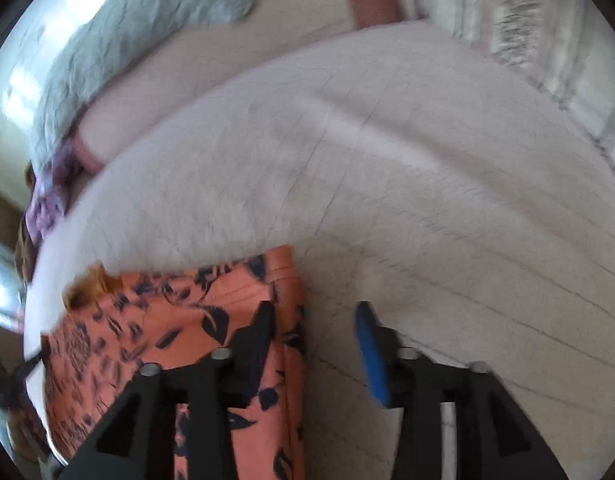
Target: Fold small clothes
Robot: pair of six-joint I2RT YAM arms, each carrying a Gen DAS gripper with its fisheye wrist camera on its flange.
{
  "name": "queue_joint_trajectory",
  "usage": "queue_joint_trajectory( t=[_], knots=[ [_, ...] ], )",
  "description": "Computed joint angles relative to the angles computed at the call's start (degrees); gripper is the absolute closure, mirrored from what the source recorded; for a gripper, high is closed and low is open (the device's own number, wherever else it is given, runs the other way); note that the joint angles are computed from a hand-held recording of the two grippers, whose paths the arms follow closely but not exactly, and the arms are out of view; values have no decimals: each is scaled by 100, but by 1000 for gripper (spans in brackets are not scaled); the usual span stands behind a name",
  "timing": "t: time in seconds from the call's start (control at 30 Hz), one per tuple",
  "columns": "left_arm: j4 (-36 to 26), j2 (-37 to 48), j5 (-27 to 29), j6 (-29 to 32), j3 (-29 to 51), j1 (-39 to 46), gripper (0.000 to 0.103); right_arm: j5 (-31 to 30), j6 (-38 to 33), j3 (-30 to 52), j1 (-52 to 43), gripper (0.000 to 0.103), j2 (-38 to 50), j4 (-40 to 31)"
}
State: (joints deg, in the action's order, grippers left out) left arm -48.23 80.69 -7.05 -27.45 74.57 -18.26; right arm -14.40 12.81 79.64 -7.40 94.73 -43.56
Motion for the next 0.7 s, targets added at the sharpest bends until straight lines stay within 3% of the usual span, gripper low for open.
queue_joint_trajectory(
  t=[0.07, 0.1, 0.13, 0.23, 0.33, 0.43, 0.47, 0.5, 0.53, 0.57, 0.7],
  knots=[
    [-85, -711, -237, -93, -249, -272, 46, -195, 67, -278, -95, 48, -633, 98],
    [-101, -1088, -434, -196, -430, -485, 41, -489, 143, -530, -157, 36, -1132, 156],
    [-185, -1462, -670, -342, -621, -787, 35, -791, 201, -726, -187, 31, -1511, 143],
    [-442, -2081, -776, -802, -1206, -1444, 35, -1411, 108, -1257, -112, 27, -2402, -144],
    [-498, -2263, -673, -1265, -1773, -1691, 35, -951, 189, -2046, 163, 27, -3140, -251],
    [-402, -2511, -384, -1649, -2233, -1647, 40, -604, 390, -2670, 133, 27, -3383, -284],
    [-341, -2596, -388, -1646, -2339, -1664, 70, -707, 431, -2850, 40, 27, -3474, -311],
    [-307, -2533, -82, -1520, -2423, -1531, 84, -779, 369, -3029, -48, 30, -3572, -299],
    [-337, -2587, -69, -1741, -2464, -1605, 85, -808, 262, -3098, -49, 38, -3611, -320],
    [-396, -2606, -89, -1838, -2406, -1603, 88, -833, 51, -3089, -54, 71, -3571, -402],
    [-944, -2335, -1136, -2273, -1916, -2538, 88, -744, 19, -2831, -272, 83, -3753, -812]
  ],
)
